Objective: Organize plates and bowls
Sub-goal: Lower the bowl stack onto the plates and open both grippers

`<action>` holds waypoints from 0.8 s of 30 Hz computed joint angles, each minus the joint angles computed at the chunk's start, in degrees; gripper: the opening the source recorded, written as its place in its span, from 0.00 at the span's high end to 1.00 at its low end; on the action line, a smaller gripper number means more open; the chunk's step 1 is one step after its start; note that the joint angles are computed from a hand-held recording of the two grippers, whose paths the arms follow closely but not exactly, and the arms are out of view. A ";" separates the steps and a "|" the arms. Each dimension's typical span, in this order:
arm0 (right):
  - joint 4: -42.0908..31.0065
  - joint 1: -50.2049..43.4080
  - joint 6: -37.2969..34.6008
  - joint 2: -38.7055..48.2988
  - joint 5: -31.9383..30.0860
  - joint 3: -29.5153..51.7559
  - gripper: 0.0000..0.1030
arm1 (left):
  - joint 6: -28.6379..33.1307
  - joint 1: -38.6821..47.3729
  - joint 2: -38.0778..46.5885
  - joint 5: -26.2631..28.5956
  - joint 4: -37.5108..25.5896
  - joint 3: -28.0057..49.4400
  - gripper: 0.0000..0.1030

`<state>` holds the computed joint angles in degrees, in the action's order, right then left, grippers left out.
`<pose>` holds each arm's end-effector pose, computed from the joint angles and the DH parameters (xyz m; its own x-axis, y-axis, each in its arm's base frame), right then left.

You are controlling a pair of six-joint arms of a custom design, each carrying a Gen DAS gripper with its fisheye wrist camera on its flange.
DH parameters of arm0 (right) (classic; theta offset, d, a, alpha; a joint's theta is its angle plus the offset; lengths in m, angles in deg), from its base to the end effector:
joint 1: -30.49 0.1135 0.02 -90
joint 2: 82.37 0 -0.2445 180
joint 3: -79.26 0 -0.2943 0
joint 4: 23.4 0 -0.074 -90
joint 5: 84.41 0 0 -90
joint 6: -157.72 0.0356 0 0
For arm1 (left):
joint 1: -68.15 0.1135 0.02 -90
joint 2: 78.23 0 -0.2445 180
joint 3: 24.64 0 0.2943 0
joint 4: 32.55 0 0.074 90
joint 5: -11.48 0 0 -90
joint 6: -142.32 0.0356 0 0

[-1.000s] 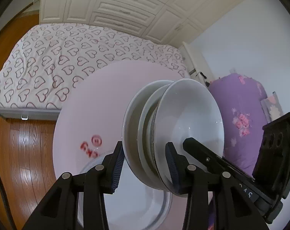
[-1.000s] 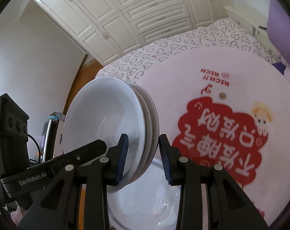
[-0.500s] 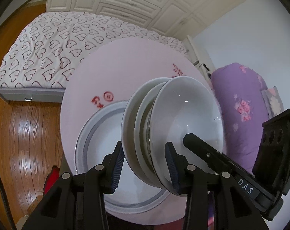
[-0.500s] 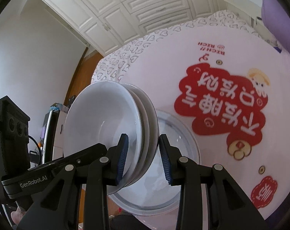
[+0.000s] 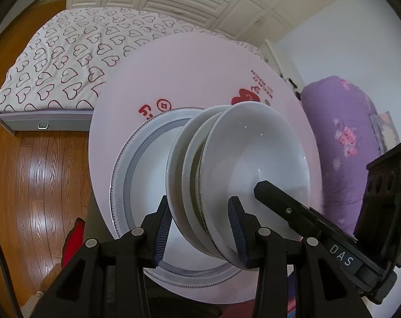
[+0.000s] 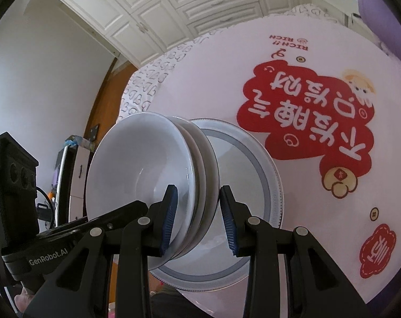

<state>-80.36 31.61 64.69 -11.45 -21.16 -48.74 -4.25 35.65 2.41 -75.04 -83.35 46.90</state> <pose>0.2439 0.0208 0.1465 -0.9615 -0.0660 -0.2667 -0.1783 0.8884 0.4230 0.2736 -0.1769 0.2134 -0.8710 -0.4328 -0.2325 -0.2993 0.8427 -0.4475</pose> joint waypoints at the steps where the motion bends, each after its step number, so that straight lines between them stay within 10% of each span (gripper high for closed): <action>1: 0.11 -0.03 -0.09 0.18 0.10 -0.02 0.67 | 0.31 0.31 0.37 0.08 0.41 -0.10 0.64; 14: 2.16 -1.18 0.24 0.53 -2.47 -1.46 0.55 | 3.43 -0.53 -0.76 -3.16 2.54 -2.43 0.53; 18: 2.67 -3.76 0.03 -1.66 -4.45 -3.02 0.34 | 4.28 -2.25 -3.09 -7.88 1.54 -3.30 0.38; 22: 3.33 -6.52 0.04 -2.47 -5.22 -3.36 0.00 | 4.59 -2.59 -6.42 -10.74 1.67 -5.17 0.04; 24: 3.22 -7.68 -0.06 -3.09 -6.60 -3.56 0.00 | 4.86 -3.25 -8.01 -12.35 1.34 -5.98 0.01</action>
<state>-77.14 23.93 64.62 -14.54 -27.76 -52.30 0.60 32.40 -5.60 -87.40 -82.02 40.92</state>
